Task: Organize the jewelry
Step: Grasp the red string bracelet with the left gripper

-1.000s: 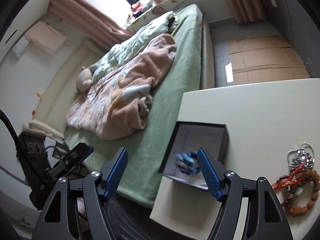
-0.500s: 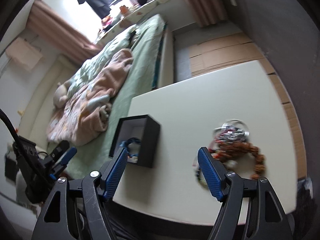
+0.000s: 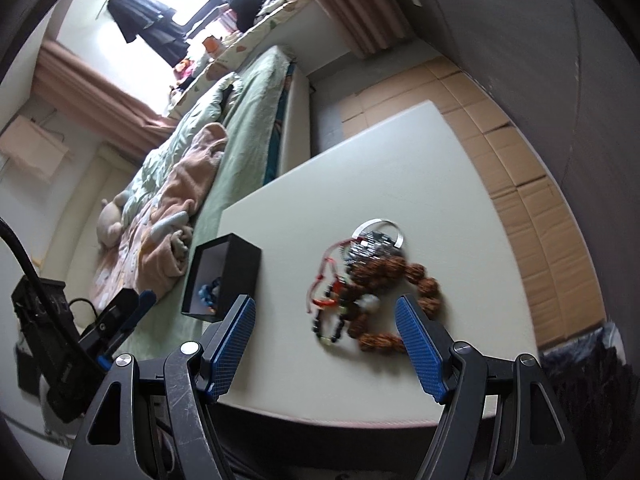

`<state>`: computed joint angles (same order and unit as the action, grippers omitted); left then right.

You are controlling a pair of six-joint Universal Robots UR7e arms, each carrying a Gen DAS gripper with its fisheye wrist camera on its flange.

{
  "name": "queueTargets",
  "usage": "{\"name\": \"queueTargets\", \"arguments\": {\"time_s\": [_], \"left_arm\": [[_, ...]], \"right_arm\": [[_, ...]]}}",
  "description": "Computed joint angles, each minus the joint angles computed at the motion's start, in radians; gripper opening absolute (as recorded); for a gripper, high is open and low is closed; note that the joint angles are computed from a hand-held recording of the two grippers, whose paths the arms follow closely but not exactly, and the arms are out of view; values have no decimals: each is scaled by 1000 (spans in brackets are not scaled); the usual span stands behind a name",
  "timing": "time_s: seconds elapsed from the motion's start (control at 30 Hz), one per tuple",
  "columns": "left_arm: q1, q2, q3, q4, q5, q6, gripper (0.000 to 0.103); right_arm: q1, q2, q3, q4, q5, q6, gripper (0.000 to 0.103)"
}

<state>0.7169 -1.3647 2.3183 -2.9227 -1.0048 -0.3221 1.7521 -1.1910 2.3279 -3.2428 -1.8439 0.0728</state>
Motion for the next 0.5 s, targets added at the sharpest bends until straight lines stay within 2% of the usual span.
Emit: {"name": "queueTargets", "arguments": {"time_s": [0.2, 0.27, 0.5], "left_arm": [[18, 97, -30, 7, -68, 18, 70], [24, 130, -40, 12, -64, 14, 67], [47, 238, -96, 35, -77, 34, 66]], "right_arm": [[-56, -34, 48, -2, 10, -3, 73], [-75, -45, 65, -6, 15, -8, 73], [-116, -82, 116, -21, 25, -19, 73]]}}
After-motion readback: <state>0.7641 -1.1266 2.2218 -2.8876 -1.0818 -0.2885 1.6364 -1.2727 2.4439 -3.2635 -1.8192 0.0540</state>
